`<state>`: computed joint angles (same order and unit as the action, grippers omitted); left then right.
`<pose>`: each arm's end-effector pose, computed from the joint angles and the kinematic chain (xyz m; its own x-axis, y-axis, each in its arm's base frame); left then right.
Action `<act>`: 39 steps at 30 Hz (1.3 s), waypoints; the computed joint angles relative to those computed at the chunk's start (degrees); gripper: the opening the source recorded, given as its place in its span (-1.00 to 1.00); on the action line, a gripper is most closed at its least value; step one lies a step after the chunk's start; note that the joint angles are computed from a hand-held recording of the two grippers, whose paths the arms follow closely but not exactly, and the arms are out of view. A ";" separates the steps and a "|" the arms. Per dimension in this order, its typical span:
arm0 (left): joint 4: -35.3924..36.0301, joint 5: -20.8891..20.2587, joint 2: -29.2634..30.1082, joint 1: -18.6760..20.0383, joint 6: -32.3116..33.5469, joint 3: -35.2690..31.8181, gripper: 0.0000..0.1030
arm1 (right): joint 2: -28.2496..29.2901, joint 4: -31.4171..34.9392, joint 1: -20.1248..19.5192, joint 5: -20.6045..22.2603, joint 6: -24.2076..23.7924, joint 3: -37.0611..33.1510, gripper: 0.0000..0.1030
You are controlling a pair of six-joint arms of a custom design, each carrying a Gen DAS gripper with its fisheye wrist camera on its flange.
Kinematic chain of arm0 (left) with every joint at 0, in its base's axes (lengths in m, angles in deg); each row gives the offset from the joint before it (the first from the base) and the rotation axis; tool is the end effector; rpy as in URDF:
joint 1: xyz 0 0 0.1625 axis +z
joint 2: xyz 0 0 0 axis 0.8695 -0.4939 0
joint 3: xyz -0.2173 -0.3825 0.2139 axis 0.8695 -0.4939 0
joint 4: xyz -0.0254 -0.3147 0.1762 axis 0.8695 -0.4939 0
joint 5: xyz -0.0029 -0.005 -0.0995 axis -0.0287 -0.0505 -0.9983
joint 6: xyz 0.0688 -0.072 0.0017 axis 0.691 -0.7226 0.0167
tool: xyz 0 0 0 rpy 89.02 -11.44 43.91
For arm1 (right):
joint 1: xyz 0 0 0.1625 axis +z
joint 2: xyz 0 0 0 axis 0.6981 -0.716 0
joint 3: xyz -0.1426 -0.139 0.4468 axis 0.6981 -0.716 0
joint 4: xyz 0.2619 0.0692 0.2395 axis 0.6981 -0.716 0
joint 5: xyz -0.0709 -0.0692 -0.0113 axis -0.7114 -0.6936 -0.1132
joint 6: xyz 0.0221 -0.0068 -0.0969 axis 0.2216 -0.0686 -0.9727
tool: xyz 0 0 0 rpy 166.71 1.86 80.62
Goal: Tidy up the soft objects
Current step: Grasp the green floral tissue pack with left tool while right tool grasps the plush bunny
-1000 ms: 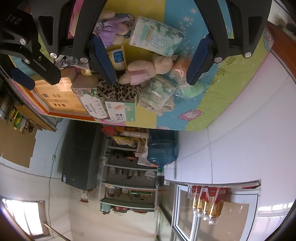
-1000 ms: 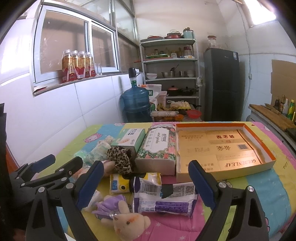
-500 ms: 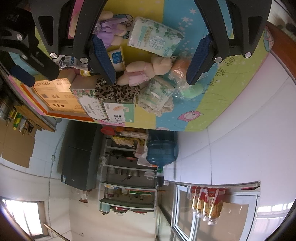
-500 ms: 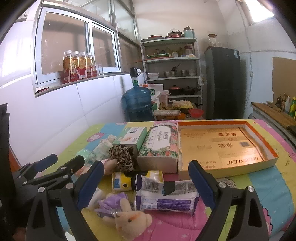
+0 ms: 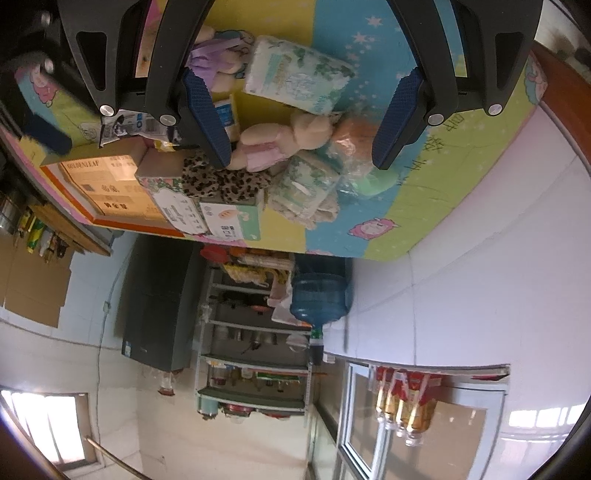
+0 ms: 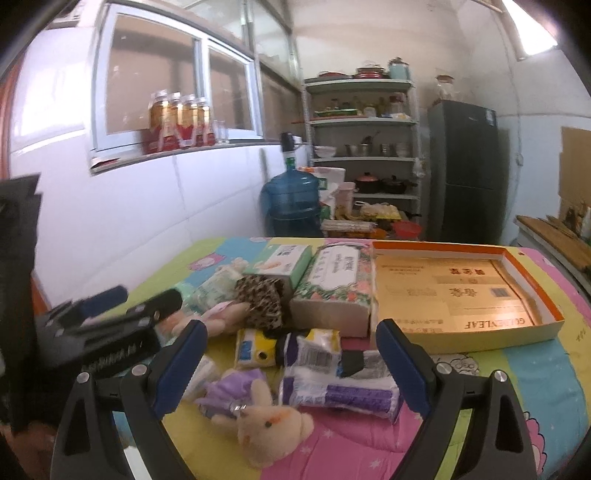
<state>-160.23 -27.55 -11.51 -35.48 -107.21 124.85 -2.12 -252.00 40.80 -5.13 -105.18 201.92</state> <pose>-0.3573 -0.4209 0.0492 -0.7183 -0.3431 -0.6052 0.4588 0.4204 -0.7828 0.1045 -0.4744 0.3134 -0.6555 -0.5496 0.5180 -0.7533 0.4268 -0.5004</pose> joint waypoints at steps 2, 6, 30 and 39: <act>0.33 0.25 -0.35 -0.20 -1.71 1.14 0.55 | -0.57 1.34 -0.94 0.67 -1.53 0.76 0.80; -2.05 0.50 -0.85 -0.52 -3.92 4.60 0.55 | -0.92 3.18 -2.65 0.41 -5.62 2.68 0.80; -63.38 -9.01 11.47 3.22 40.52 11.75 0.55 | 2.26 12.29 -4.31 -3.66 -4.72 -0.23 0.80; -73.84 -12.96 13.31 4.89 51.35 12.07 0.55 | 2.67 12.78 -4.43 -3.75 -4.35 -0.60 0.80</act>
<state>-234.07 -40.52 1.80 -30.59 -55.86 136.91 0.56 -239.22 36.36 -8.88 -109.53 201.32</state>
